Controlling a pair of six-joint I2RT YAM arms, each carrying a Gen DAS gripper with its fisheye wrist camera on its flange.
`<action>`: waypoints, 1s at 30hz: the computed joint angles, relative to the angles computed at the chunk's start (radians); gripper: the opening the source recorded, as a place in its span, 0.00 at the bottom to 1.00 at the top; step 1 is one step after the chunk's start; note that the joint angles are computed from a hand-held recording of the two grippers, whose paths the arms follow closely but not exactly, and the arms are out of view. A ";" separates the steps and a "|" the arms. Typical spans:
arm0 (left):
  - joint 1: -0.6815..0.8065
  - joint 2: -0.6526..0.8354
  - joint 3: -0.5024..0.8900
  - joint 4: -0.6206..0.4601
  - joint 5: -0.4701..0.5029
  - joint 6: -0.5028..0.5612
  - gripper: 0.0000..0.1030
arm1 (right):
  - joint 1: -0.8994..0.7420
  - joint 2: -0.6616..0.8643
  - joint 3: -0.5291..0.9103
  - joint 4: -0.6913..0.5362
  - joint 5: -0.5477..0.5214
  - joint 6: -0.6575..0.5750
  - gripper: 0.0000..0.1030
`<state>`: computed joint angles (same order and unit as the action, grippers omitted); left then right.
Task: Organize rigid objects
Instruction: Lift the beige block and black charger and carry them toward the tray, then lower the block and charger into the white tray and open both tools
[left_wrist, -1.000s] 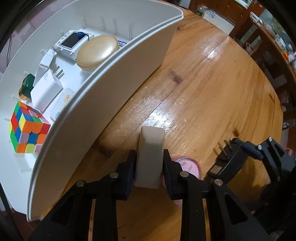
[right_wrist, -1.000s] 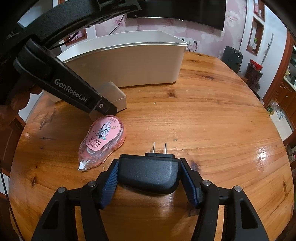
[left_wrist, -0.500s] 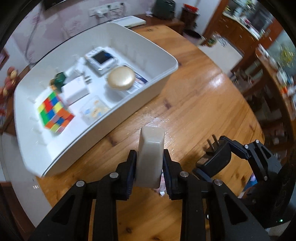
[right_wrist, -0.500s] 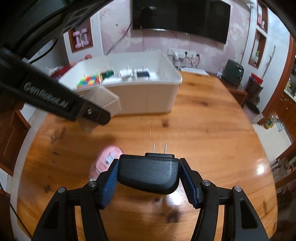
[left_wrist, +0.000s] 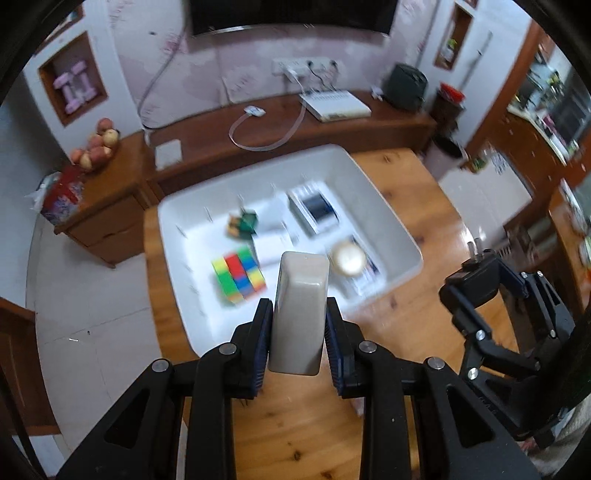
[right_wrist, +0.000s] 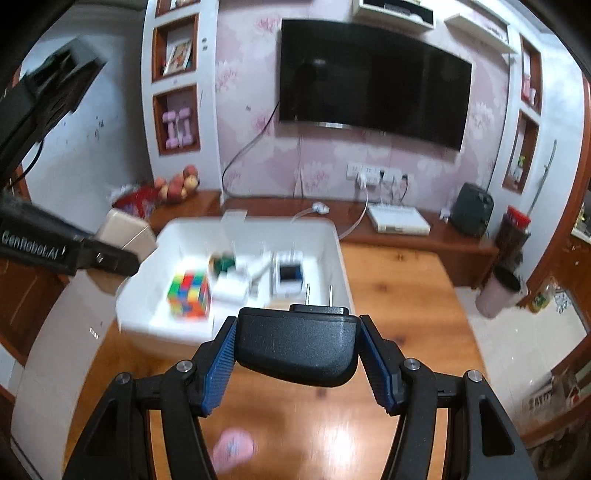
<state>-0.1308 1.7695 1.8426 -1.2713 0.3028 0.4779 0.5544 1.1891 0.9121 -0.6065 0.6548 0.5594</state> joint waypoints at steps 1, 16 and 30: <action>-0.002 0.030 0.045 0.001 -0.008 -0.018 0.28 | -0.032 0.017 0.028 0.020 -0.014 -0.033 0.61; -0.038 0.546 0.598 -0.061 -0.086 -0.289 0.29 | -0.301 0.420 0.368 0.130 -0.271 -0.180 0.62; -0.065 0.907 0.951 -0.174 -0.250 -0.303 0.29 | -0.346 0.739 0.518 0.042 -0.451 -0.182 0.62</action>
<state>-0.1955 2.6763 2.7939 -1.4453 0.0526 0.1746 0.2084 1.9285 1.4306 -0.5649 0.2042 0.3771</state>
